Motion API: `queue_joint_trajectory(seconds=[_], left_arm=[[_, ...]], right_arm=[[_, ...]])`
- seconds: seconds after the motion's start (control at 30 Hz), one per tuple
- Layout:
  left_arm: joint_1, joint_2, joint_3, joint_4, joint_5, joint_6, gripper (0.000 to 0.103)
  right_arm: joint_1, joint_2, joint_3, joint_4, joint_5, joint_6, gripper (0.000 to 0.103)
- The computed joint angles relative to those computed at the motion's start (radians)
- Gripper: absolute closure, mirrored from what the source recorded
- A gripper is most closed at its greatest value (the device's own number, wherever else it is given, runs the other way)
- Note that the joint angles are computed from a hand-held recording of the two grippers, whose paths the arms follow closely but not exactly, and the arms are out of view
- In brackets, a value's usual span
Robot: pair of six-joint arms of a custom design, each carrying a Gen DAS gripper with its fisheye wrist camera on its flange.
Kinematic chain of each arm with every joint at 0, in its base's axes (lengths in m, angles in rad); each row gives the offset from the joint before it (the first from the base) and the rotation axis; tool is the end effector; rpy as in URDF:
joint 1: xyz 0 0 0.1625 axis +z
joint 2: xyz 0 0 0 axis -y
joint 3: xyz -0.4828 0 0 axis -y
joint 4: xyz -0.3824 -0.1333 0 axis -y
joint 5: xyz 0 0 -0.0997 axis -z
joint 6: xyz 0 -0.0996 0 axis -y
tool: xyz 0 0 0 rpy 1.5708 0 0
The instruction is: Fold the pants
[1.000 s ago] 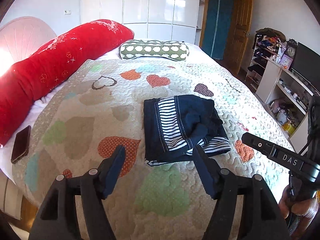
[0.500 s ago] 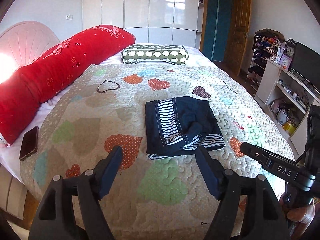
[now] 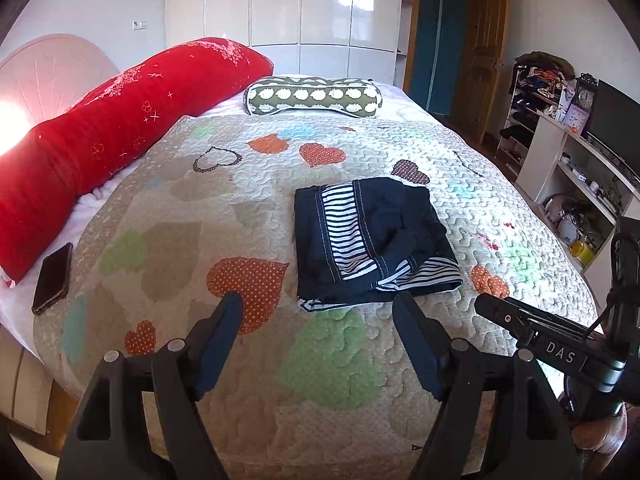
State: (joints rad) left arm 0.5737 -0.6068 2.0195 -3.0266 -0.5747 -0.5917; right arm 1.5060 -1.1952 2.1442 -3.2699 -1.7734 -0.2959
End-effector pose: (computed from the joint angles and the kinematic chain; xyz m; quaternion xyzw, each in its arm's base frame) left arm -0.3516 -0.4854 0.0104 0.1667 0.8624 -0.3540 0.3212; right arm 0.0781 -0.5455 0.2974 0.0699 -0.9238 0.3417 0.1579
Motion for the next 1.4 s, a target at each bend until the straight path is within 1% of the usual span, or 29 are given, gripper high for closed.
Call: queue_joint_trajectory(seconds=[0.17,0.33,0.53,0.6,0.67,0.73,0.83,0.93,0.97,1.0,1.03,1.1,1.17,1.23,1.33,1.37,1.4], left_arm=[[0.034,0.002,-0.004,0.000,-0.028,-0.017,0.027],[0.096,0.004,-0.030,-0.016,-0.074,-0.008,0.027],[0.200,0.030,-0.144,-0.046,-0.122,0.050,0.027],[0.234,0.039,-0.183,-0.039,-0.145,0.049,0.027],[0.258,0.052,-0.213,-0.052,-0.148,0.062,0.027],[0.272,0.058,-0.225,-0.084,-0.147,0.074,0.027],[0.283,0.056,-0.204,-0.179,-0.152,0.102,0.027],[0.286,0.055,-0.186,-0.244,-0.131,0.136,0.027],[0.286,0.055,-0.182,-0.257,-0.125,0.146,0.027],[0.286,0.052,-0.176,-0.267,-0.119,0.151,0.027],[0.288,0.050,-0.171,-0.273,-0.117,0.152,0.027],[0.294,0.041,-0.163,-0.273,-0.123,0.143,0.027],[0.301,0.033,-0.157,-0.277,-0.137,0.132,0.027],[0.306,0.027,-0.154,-0.275,-0.144,0.123,0.027],[0.311,0.022,-0.153,-0.251,-0.152,0.103,0.027],[0.313,0.021,-0.153,-0.242,-0.155,0.096,0.027],[0.314,0.020,-0.152,-0.235,-0.158,0.092,0.027]], right_arm=[[-0.007,0.013,-0.009,0.010,-0.011,0.004,0.046],[-0.009,0.032,-0.032,0.030,-0.031,0.004,0.046],[0.005,0.058,-0.095,0.041,-0.077,-0.012,0.046],[0.008,0.066,-0.126,0.056,-0.076,-0.004,0.046],[0.013,0.077,-0.160,0.076,-0.063,0.006,0.046],[0.019,0.094,-0.200,0.112,-0.052,0.023,0.046],[0.025,0.127,-0.260,0.180,-0.027,0.067,0.046],[0.036,0.171,-0.316,0.236,-0.052,0.099,0.046],[0.038,0.182,-0.329,0.249,-0.054,0.109,0.049],[0.035,0.185,-0.336,0.264,-0.038,0.111,0.060],[0.035,0.185,-0.340,0.275,-0.026,0.107,0.082],[0.033,0.175,-0.327,0.248,-0.018,0.104,0.088],[0.029,0.161,-0.314,0.229,-0.022,0.109,0.091],[0.025,0.150,-0.301,0.205,-0.052,0.112,0.092],[0.027,0.163,-0.305,0.199,-0.133,0.110,0.093],[0.029,0.167,-0.309,0.208,-0.150,0.102,0.093],[0.030,0.165,-0.310,0.218,-0.149,0.096,0.093]])
